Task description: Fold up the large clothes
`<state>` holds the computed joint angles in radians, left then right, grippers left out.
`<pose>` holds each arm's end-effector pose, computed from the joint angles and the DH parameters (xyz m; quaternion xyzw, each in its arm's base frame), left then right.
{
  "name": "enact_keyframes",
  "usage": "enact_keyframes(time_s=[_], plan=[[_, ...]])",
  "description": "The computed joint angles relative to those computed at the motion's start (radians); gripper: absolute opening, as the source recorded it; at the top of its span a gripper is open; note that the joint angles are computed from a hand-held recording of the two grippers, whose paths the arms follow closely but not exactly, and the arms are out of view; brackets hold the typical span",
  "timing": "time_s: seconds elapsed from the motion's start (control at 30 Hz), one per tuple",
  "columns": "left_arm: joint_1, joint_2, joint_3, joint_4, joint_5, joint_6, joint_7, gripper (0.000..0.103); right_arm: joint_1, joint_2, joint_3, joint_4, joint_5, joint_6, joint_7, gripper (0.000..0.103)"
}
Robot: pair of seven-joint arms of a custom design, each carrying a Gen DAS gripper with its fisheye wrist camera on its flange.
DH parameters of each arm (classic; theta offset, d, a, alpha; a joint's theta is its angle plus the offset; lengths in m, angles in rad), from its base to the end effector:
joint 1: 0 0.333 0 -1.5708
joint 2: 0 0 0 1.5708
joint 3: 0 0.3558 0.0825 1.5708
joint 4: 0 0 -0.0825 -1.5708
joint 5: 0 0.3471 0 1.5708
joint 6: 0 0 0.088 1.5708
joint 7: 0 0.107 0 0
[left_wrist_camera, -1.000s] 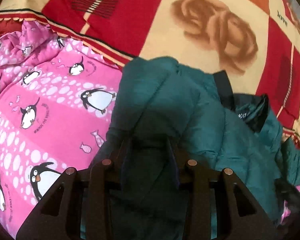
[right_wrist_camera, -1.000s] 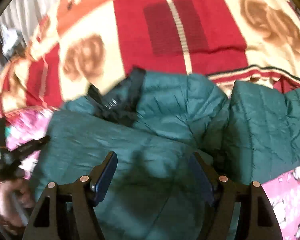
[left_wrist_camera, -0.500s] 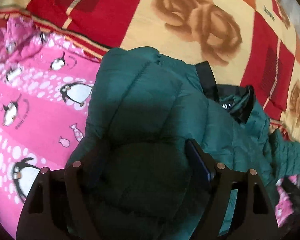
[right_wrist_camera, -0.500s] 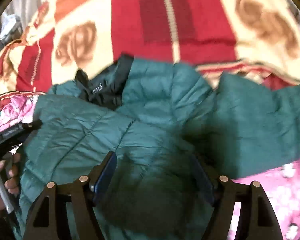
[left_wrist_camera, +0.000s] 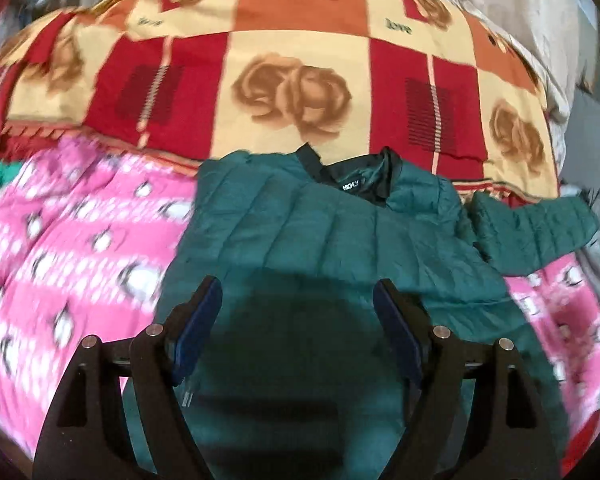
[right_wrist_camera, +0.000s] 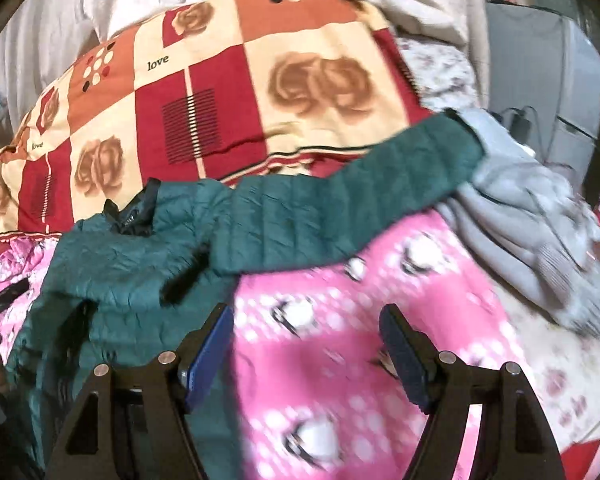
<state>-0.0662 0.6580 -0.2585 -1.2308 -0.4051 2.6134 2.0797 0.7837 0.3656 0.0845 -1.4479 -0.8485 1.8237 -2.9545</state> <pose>0.7535 -0.1707 0.5193 -0.4863 0.7702 -0.3922 0.1286 0.4785 0.4545 0.5520 -0.3989 0.8321 -0.3301 0.1989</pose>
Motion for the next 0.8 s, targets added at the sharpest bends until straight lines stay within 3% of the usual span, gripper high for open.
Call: enact_keyframes(time_s=[0.07, 0.13, 0.23, 0.37, 0.43, 0.5, 0.6, 0.7, 0.8], plan=[[0.057, -0.059, -0.041, -0.066, -0.061, -0.032, 0.036, 0.079, 0.008, -0.033, 0.004, -0.052, -0.012, 0.001, 0.038, 0.073], [0.089, -0.13, -0.063, -0.17, -0.111, -0.011, 0.119, 0.079, 0.006, -0.078, 0.008, -0.126, -0.037, 0.017, 0.098, 0.073], [0.097, -0.217, -0.081, -0.333, -0.186, 0.112, 0.258, 0.079, -0.026, -0.126, 0.017, -0.2, -0.076, 0.059, 0.158, 0.073], [0.096, -0.256, -0.098, -0.409, -0.28, 0.224, 0.364, 0.079, -0.085, -0.168, 0.016, -0.261, -0.152, 0.108, 0.19, 0.073], [0.072, -0.251, -0.067, -0.401, -0.264, 0.215, 0.338, 0.079, -0.123, -0.199, 0.011, -0.297, -0.199, 0.153, 0.207, 0.073], [0.023, -0.225, 0.0, -0.362, -0.196, 0.181, 0.217, 0.079, -0.161, -0.225, 0.009, -0.315, -0.216, 0.159, 0.204, 0.073], [-0.002, -0.183, 0.048, -0.296, -0.138, 0.103, 0.048, 0.079, -0.233, -0.284, 0.001, -0.366, -0.224, 0.182, 0.223, 0.073], [0.01, -0.161, 0.041, -0.274, -0.133, 0.097, -0.05, 0.079, -0.33, -0.321, -0.018, -0.418, -0.183, 0.311, 0.19, 0.073], [0.03, -0.152, 0.016, -0.271, -0.136, 0.113, -0.06, 0.079, -0.381, -0.304, -0.018, -0.404, -0.143, 0.32, 0.121, 0.073]])
